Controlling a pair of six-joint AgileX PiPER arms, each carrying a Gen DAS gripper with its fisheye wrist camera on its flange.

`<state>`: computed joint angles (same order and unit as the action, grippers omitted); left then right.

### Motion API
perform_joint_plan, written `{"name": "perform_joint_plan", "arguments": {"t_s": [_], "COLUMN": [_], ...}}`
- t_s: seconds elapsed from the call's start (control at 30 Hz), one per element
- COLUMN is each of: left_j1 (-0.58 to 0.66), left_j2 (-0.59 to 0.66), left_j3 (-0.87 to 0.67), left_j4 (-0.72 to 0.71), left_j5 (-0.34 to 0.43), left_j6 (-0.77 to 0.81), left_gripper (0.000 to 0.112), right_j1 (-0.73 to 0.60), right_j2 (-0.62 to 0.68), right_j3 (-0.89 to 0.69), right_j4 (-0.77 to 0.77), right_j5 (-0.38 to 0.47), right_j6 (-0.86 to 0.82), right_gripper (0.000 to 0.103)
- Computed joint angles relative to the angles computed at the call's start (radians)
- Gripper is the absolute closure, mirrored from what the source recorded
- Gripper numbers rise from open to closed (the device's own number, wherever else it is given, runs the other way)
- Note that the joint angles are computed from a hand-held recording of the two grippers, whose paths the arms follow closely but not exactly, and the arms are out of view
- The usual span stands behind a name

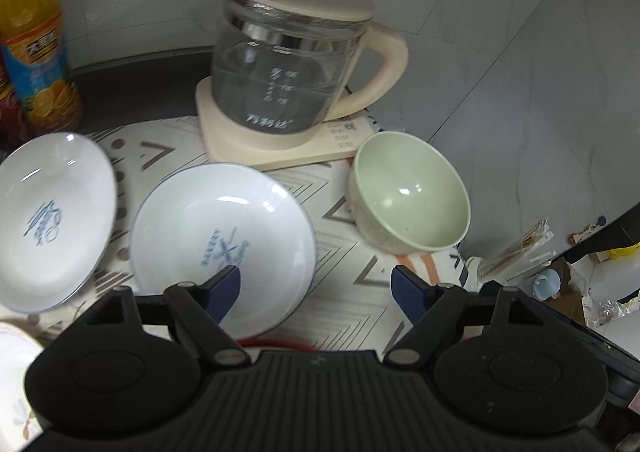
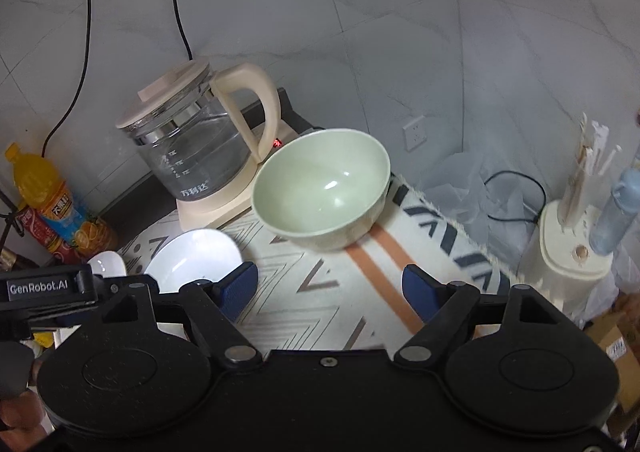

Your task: Organize plates and bowls

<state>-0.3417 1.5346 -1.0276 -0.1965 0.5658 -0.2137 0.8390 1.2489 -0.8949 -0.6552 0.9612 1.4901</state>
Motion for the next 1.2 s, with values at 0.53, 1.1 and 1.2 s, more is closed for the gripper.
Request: {"name": "perform_joint_plan", "arguments": {"t_s": [0.53, 1.1, 1.2], "left_j1": [-0.066, -0.089, -0.088], "left_j2": [0.241, 0.533, 0.565], "left_j3": [-0.19, -0.451, -0.479], "left_j4": [0.117, -0.012, -0.024], "left_j5": [-0.059, -0.002, 0.014], "left_j6": [-0.185, -0.131, -0.144], "left_gripper": [0.034, 0.072, 0.087], "right_j1": [-0.357, -0.549, -0.558], "right_j2": [0.067, 0.279, 0.301], "right_j3": [0.063, 0.017, 0.011], "right_j4": [0.142, 0.346, 0.367], "right_j5": [-0.322, -0.459, -0.47], "right_j6": [-0.295, -0.513, -0.524], "right_gripper": [0.03, 0.068, 0.069]}}
